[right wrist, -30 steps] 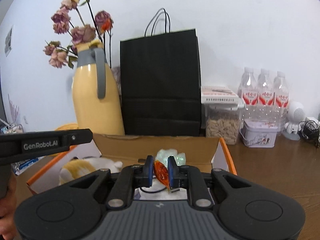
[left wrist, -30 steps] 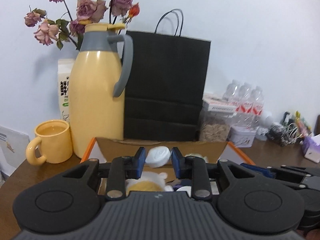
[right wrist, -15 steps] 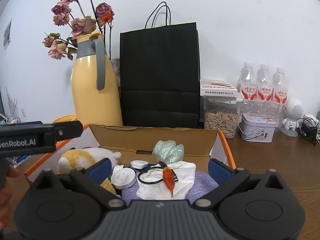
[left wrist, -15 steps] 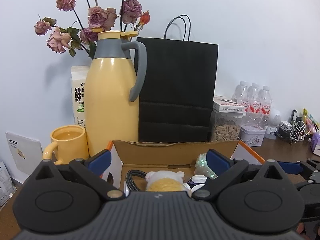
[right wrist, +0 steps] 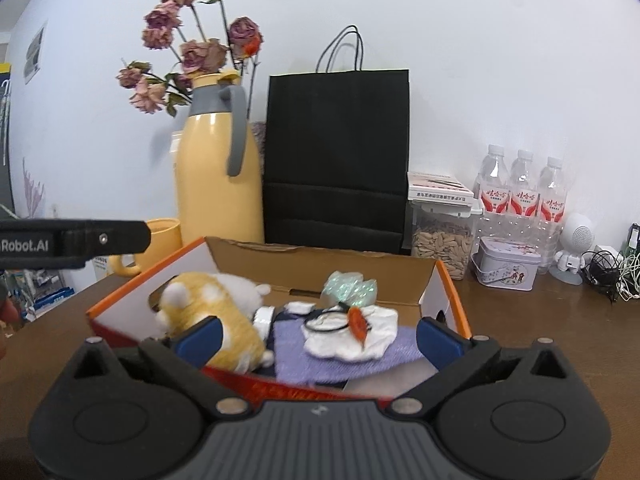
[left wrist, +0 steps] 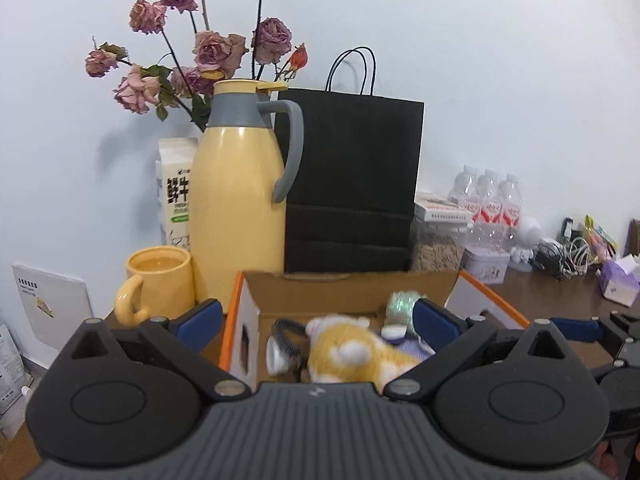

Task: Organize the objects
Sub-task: 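Open both grippers to drop the cap and orange piece into the box, then move the right gripper back toward the last white cap on the table, then grasp the last white cap with the right gripper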

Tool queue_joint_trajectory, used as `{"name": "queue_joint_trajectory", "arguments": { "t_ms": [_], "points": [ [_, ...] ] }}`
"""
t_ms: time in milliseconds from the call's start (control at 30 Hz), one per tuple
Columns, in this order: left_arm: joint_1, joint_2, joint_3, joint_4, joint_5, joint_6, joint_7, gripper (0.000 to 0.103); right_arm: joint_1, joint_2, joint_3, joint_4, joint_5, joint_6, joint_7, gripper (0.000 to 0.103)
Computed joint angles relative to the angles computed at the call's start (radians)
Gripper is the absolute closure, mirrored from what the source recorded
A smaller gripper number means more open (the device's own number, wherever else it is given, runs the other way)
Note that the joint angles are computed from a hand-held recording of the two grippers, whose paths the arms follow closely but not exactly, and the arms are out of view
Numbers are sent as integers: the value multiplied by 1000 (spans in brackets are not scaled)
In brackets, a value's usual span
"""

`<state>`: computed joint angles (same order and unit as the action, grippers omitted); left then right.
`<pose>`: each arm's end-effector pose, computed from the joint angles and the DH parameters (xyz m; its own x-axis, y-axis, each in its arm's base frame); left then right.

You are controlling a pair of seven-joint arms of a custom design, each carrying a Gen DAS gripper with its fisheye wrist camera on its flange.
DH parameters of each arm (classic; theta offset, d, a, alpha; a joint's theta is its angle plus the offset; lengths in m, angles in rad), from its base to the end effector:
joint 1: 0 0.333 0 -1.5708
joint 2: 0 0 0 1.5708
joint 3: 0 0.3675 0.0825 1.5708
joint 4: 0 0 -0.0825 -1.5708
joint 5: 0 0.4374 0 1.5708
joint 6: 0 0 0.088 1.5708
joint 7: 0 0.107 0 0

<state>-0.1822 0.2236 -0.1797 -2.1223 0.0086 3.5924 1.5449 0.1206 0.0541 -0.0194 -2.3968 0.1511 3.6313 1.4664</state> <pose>0.6209 -0.2270 0.4775 -0.3473 -0.9359 0.0580 -0.3149 0.0581 -0.9473 0.5748 0.0391 0.4507 0.0246 -0.9997 0.0014 -0.3837 -0.0107 -0.9234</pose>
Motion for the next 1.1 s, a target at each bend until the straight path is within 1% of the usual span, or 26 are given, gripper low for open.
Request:
{"name": "queue_joint_trajectory", "arguments": {
  "t_ms": [167, 300, 400, 467, 567, 600, 700, 800, 867, 900, 933, 967, 1000, 1033, 1067, 1100],
  "points": [
    [45, -41, -8, -80, 57, 14, -51, 0, 12, -25, 13, -54, 0, 5, 13, 0],
    [58, -64, 6, -137, 65, 22, -53, 0, 34, -25, 26, -76, 35, -17, -16, 0],
    [87, -72, 5, -166, 118, 18, -83, 0, 55, -24, 35, -83, 67, -41, -53, 0],
    [97, -76, 7, -180, 137, 18, -91, 0, 64, -22, 39, -85, 64, -56, -56, 0],
    [142, -76, -7, -186, 236, 13, -172, 0, 77, -16, 43, -79, 71, -85, -59, 0],
    [147, -75, -7, -184, 249, 9, -187, 0, 78, -13, 43, -75, 62, -95, -48, 0],
    [134, -77, 5, -185, 215, 2, -181, 0, 86, 0, 45, -59, 45, -130, -24, 0],
    [143, -82, 5, -189, 223, 1, -206, 0, 116, 17, 38, -33, 102, -159, -56, 1],
    [143, -84, 7, -194, 223, 13, -208, 0, 136, 30, 32, -15, 129, -173, -72, 9],
    [144, -85, 7, -196, 228, 17, -211, 0, 153, 37, 24, -4, 155, -178, -92, 19],
    [144, -86, 7, -197, 231, 20, -213, 0, 173, 44, 12, 7, 188, -183, -117, 23],
    [145, -86, 7, -198, 237, 20, -215, 0, 193, 53, 0, 22, 221, -192, -141, 32],
    [145, -86, 7, -197, 241, 18, -217, 0, 222, 63, -21, 39, 264, -205, -173, 42],
    [145, -86, 7, -197, 245, 15, -218, 0, 252, 71, -44, 52, 306, -213, -202, 48],
    [146, -86, 7, -197, 248, 13, -220, 0, 287, 79, -71, 64, 349, -218, -234, 59],
    [146, -86, 7, -196, 251, 11, -222, 0, 296, 84, -77, 70, 361, -215, -240, 68]
  ]
}}
